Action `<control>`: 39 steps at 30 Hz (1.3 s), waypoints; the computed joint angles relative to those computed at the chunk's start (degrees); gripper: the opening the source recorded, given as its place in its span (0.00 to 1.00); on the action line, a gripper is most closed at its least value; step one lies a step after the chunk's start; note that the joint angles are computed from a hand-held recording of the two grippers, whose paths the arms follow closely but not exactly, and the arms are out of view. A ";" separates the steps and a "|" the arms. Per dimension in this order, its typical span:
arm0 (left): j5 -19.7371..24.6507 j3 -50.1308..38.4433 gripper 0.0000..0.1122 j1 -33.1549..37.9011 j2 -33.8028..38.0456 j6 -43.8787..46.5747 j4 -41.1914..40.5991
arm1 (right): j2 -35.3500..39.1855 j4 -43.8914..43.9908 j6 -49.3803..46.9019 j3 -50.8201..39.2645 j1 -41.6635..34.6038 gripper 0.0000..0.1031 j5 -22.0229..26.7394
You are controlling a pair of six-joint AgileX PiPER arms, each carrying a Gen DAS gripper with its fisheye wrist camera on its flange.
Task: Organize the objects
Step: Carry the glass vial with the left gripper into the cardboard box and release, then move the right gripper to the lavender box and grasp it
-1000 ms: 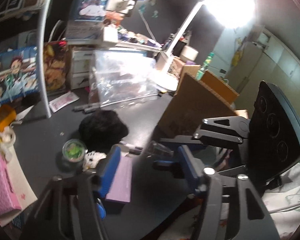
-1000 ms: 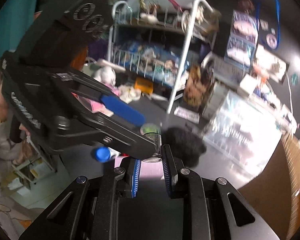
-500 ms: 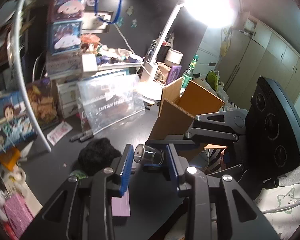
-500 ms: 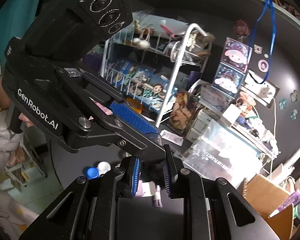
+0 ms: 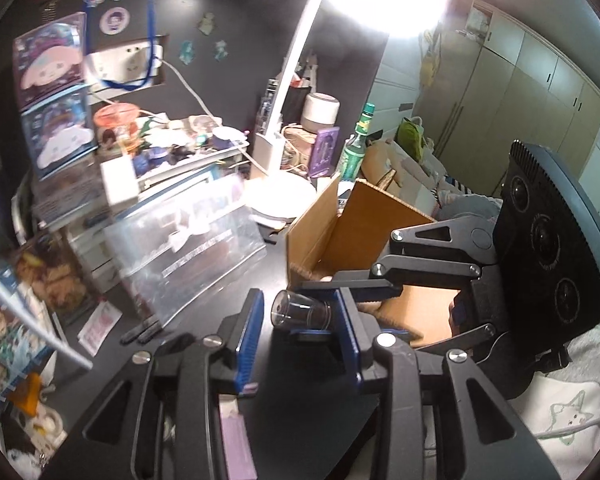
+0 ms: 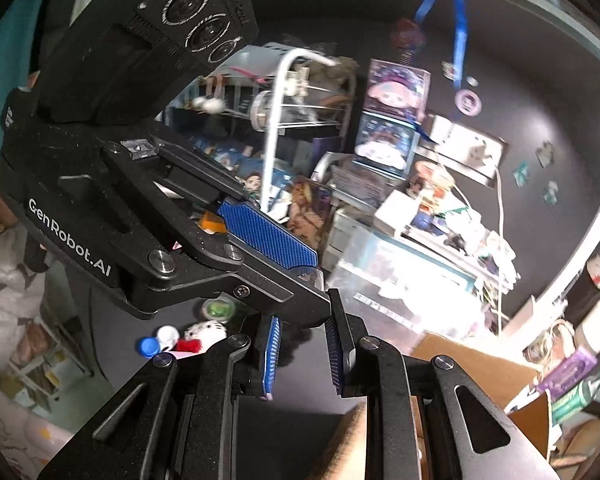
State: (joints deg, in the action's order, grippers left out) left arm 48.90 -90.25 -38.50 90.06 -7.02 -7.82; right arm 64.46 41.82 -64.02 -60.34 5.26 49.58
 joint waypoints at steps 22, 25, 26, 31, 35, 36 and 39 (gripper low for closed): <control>13.58 -34.25 0.24 -2.41 26.48 1.58 -3.09 | 12.39 2.20 -2.17 -9.32 -21.20 0.16 17.06; 14.91 -36.37 0.25 -2.56 28.02 1.44 -3.02 | 13.04 -1.00 -0.73 -10.46 -20.59 0.16 17.55; 15.49 -37.23 0.32 -2.81 28.55 1.13 -2.37 | 13.20 -2.33 -0.16 -10.87 -20.10 0.20 17.49; 13.87 -35.17 0.57 -3.98 27.01 0.68 0.46 | 12.86 -4.50 -0.05 -11.05 -19.81 0.43 15.69; 12.49 -31.60 0.65 -4.30 24.31 -1.36 3.43 | 13.04 -4.78 0.45 -11.35 -19.65 0.43 15.87; 11.43 -29.44 0.65 -4.25 22.90 -1.72 3.82 | 12.76 -4.81 0.48 -11.15 -19.42 0.43 15.72; 6.95 -20.89 0.67 -3.85 17.15 -2.89 4.40 | 11.42 -3.78 0.42 -10.49 -18.57 0.43 15.34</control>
State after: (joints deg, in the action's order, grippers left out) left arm 55.85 -111.15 -42.35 107.21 -9.91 -3.41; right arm 75.88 38.05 -63.60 -70.83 -13.30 64.91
